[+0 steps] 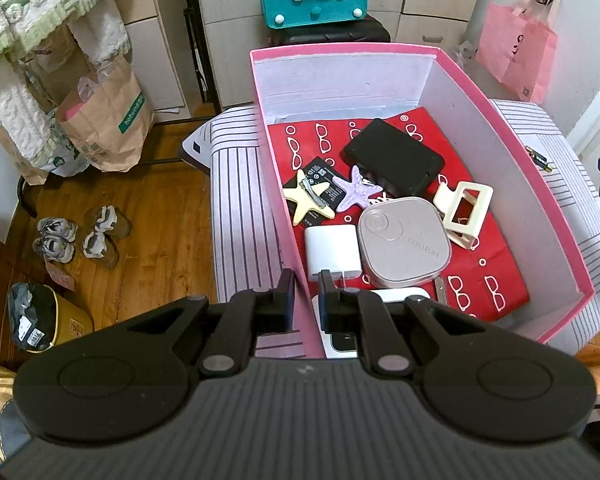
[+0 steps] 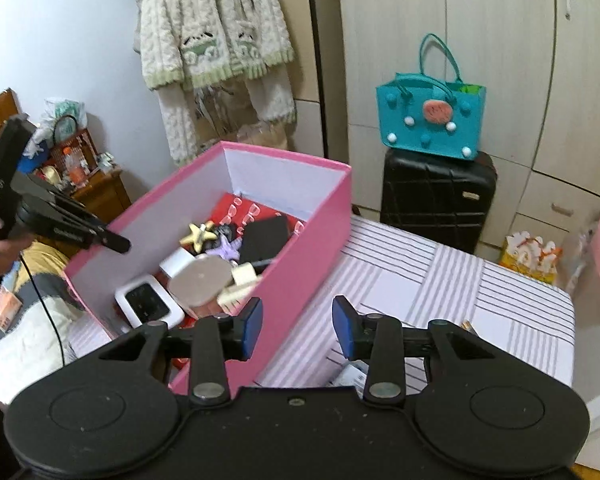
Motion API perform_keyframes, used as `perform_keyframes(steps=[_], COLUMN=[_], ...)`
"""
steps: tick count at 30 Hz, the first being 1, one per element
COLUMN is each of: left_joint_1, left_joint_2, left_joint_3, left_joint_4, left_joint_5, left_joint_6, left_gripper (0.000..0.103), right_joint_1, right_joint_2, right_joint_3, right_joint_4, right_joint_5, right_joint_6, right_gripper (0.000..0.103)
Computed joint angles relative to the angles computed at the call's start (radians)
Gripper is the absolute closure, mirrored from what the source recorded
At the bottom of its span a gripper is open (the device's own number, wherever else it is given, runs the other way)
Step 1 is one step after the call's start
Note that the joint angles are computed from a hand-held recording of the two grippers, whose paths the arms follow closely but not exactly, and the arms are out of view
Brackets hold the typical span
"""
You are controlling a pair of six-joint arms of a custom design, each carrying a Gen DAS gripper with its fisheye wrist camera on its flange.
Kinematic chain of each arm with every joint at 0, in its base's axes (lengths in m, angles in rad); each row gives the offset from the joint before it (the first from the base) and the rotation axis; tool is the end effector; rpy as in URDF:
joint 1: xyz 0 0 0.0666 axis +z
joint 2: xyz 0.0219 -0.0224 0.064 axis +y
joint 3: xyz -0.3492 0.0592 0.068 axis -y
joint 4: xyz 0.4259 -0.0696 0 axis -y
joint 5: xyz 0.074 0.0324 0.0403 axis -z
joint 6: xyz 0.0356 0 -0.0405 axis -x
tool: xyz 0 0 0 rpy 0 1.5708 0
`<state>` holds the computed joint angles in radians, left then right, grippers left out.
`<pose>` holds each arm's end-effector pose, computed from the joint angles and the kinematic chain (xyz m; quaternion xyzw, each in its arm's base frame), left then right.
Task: Organize rigid objects
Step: 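Return the right tool to the bed and grasp one AA battery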
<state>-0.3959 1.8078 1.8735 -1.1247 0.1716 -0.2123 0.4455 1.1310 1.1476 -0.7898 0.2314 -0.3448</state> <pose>0.5956 -0.2560 0.3868 0.3093 0.9132 -0.1057 0.2435 0.3991 0.1811 0.4066 -0.0013 0.9165 0.0503 0.3969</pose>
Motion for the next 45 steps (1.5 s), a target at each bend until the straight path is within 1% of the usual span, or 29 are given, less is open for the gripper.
perform_keyframes(steps=[6,9,10,12,13,16,20,25,26,29,31,32,33,37,40,41,43,44,45], left_joint_1=[-0.002,0.001,0.001,-0.002,-0.002,0.0,-0.005,-0.009,-0.009,-0.013,-0.015,-0.015,-0.014,-0.014,-0.015,-0.014,-0.012,-0.012,-0.011], left_joint_2=[-0.029,-0.029,-0.031,-0.035,-0.036,-0.033,-0.035,-0.036,-0.037,-0.041,-0.043,-0.043,-0.043,-0.041,-0.041,-0.04,-0.041,-0.042,-0.042], left_joint_3=[-0.047,-0.049,-0.054,-0.062,-0.063,-0.06,-0.065,-0.067,-0.068,-0.074,-0.076,-0.075,-0.075,-0.072,-0.072,-0.07,-0.069,-0.068,-0.068], left_joint_4=[0.043,0.039,0.043,0.052,0.052,0.048,0.051,0.05,0.049,0.054,0.055,0.055,0.054,0.05,0.049,0.047,0.049,0.051,0.051], left_joint_5=[-0.004,0.002,0.002,-0.002,-0.002,0.0,-0.015,-0.024,-0.024,-0.035,-0.04,-0.041,-0.04,-0.038,-0.04,-0.037,-0.035,-0.033,-0.031], left_joint_6=[0.039,0.051,0.053,0.055,0.057,0.066,0.067,0.075,0.076,0.067,0.061,0.059,0.057,0.059,0.059,0.058,0.056,0.056,0.056], left_gripper=[0.092,0.092,0.092,0.092,0.092,0.092,0.092,0.092,0.092,0.092,0.092,0.092,0.092,0.092,0.092,0.092,0.092,0.092,0.092], right_joint_1=[0.0,-0.009,-0.015,-0.02,-0.031,-0.065,-0.1,-0.164,-0.18,-0.216,-0.235,-0.245,-0.256,-0.282,-0.288,-0.282,-0.275,-0.27,-0.265], right_joint_2=[-0.058,-0.091,-0.097,-0.098,-0.096,-0.105,-0.099,-0.096,-0.092,-0.06,-0.031,-0.019,-0.006,0.029,0.043,0.043,0.039,0.037,0.037], right_joint_3=[-0.044,-0.083,-0.097,-0.114,-0.125,-0.165,-0.202,-0.244,-0.252,-0.254,-0.247,-0.243,-0.239,-0.237,-0.239,-0.242,-0.244,-0.245,-0.242], right_joint_4=[-0.022,-0.029,-0.031,-0.044,-0.054,-0.046,-0.027,0.045,0.066,0.101,0.115,0.121,0.127,0.175,0.194,0.2,0.199,0.195,0.185], right_joint_5=[0.053,0.088,0.097,0.133,0.136,0.094,0.07,0.05,0.041,0.044,0.061,0.058,0.047,0.032,0.012,0.023,0.023,0.023,0.021], right_joint_6=[0.01,0.008,0.029,0.042,0.034,0.002,-0.028,-0.033,-0.027,0.008,0.031,0.039,0.048,0.069,0.064,0.061,0.055,0.045,0.035], right_gripper=[0.057,0.057,0.057,0.057,0.057,0.057,0.056,0.057,0.057,0.069,0.074,0.078,0.08,0.08,0.08,0.08,0.084,0.09,0.091])
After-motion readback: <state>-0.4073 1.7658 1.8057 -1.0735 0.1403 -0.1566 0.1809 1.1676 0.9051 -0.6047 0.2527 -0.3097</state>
